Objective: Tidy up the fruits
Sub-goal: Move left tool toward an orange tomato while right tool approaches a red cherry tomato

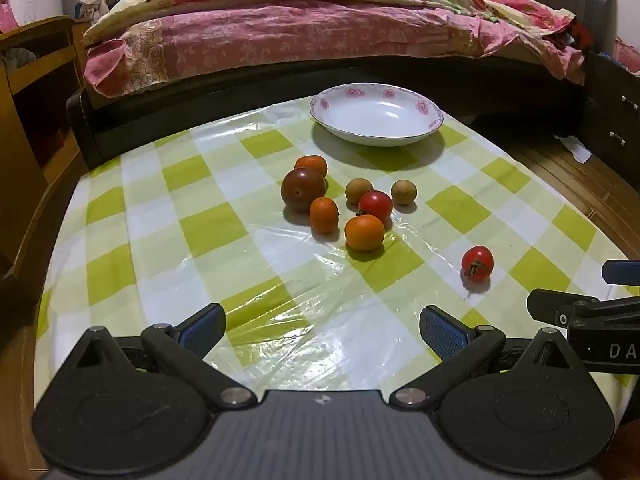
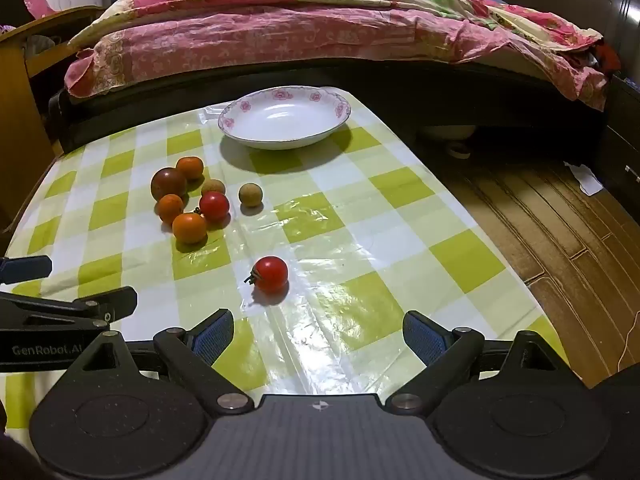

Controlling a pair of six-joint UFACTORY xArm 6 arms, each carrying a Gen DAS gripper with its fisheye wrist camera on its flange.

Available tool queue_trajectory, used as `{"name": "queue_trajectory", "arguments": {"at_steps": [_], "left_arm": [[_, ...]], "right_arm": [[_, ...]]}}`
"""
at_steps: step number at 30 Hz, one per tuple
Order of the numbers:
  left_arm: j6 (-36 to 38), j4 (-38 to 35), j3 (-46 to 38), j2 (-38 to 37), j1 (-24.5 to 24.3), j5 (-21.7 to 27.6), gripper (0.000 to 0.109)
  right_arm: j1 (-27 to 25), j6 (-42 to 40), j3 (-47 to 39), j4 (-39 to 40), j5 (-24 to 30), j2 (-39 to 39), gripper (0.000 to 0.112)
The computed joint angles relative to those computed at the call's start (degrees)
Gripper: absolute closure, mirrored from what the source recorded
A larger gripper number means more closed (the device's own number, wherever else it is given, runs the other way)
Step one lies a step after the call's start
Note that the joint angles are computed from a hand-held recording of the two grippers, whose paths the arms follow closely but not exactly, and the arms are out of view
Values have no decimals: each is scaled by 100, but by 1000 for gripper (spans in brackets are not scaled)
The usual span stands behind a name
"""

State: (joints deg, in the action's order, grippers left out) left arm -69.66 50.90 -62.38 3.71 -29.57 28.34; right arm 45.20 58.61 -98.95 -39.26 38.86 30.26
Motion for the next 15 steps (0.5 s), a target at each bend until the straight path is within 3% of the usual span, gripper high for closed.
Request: {"name": "queue_trajectory", "arguments": {"at_steps": [3, 15], "left_arm": [[255, -314, -21, 48, 27, 9, 6], [274, -287, -7, 55, 25, -29, 6]], "right_arm": [[-8, -33, 26, 63, -32, -22, 26], [21, -115, -147, 104, 111, 76, 30]]}}
